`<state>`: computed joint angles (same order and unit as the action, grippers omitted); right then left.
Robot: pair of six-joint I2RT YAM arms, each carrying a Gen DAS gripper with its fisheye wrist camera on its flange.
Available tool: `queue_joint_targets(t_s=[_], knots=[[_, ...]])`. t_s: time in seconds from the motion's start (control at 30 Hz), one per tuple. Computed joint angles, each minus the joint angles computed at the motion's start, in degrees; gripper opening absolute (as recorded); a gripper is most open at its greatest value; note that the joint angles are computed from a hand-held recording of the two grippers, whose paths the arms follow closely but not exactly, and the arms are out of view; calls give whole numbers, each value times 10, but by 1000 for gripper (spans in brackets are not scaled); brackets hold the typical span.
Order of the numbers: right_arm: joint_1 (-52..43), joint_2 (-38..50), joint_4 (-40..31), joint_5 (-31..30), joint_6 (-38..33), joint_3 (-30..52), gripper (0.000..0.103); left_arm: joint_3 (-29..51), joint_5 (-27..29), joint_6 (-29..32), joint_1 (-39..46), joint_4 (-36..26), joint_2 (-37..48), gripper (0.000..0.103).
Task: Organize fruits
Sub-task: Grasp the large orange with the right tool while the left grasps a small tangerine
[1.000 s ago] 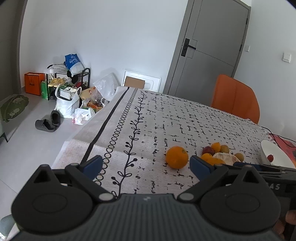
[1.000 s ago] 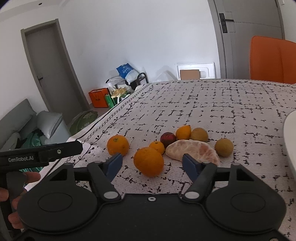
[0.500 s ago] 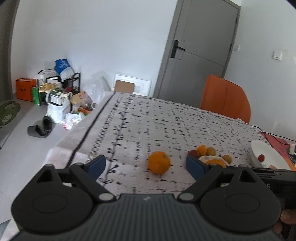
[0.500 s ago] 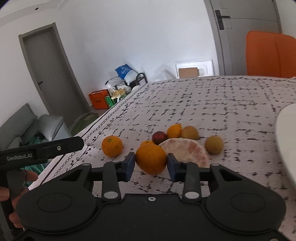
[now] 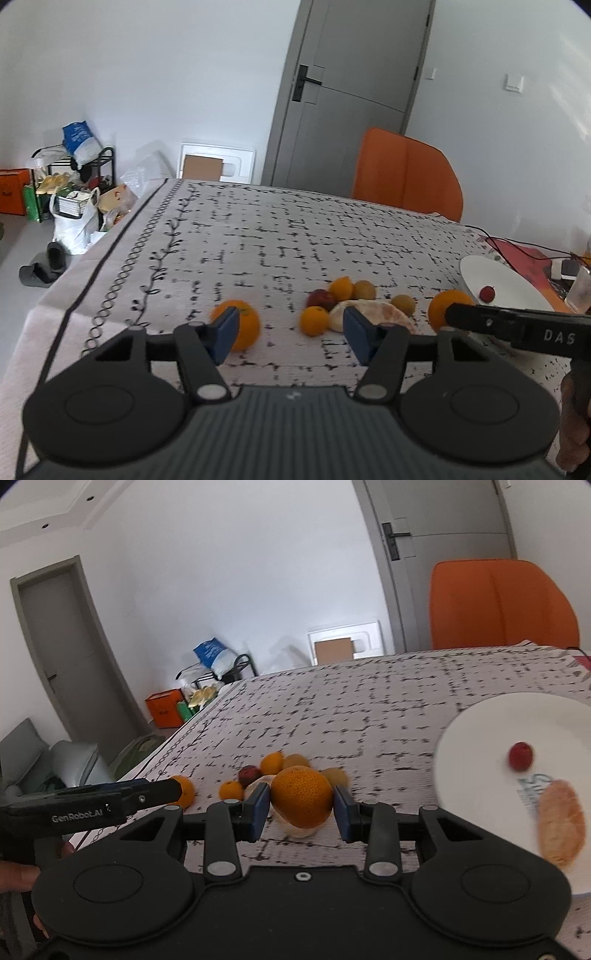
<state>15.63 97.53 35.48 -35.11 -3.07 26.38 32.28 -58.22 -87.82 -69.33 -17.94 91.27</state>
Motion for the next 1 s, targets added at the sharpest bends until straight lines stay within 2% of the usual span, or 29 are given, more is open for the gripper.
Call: queue_joint_targets(t_s=[0.2,0.33,0.47,0.57,0.67,0.73,0.8,1.0], knots=[[-33,2,-1,-12,-7,0,35,3,22,90,36,85,20,49],[-49,7,1,-17,-10,-1,36,17,34,119,53,113,51,44],[-68,4,1,-27,-12,-4,36,22,43,125,69,132,69,38],[-80,-2,-1,-32,-16,-6,36,14,56,136,84,160,71,37],[-93,-7,-5,-41,-17,-7,36,24,64,140,98,158,87,37],[-101,-10,1,-48,-12,-9,35,23,75,145,107,171,95,31],[-109,-12,2,-50,-12,-10,35,22,82,147,113,183,104,21],[-136,-10,5,-54,-15,-8,36,37,39,144,90,170,103,21]])
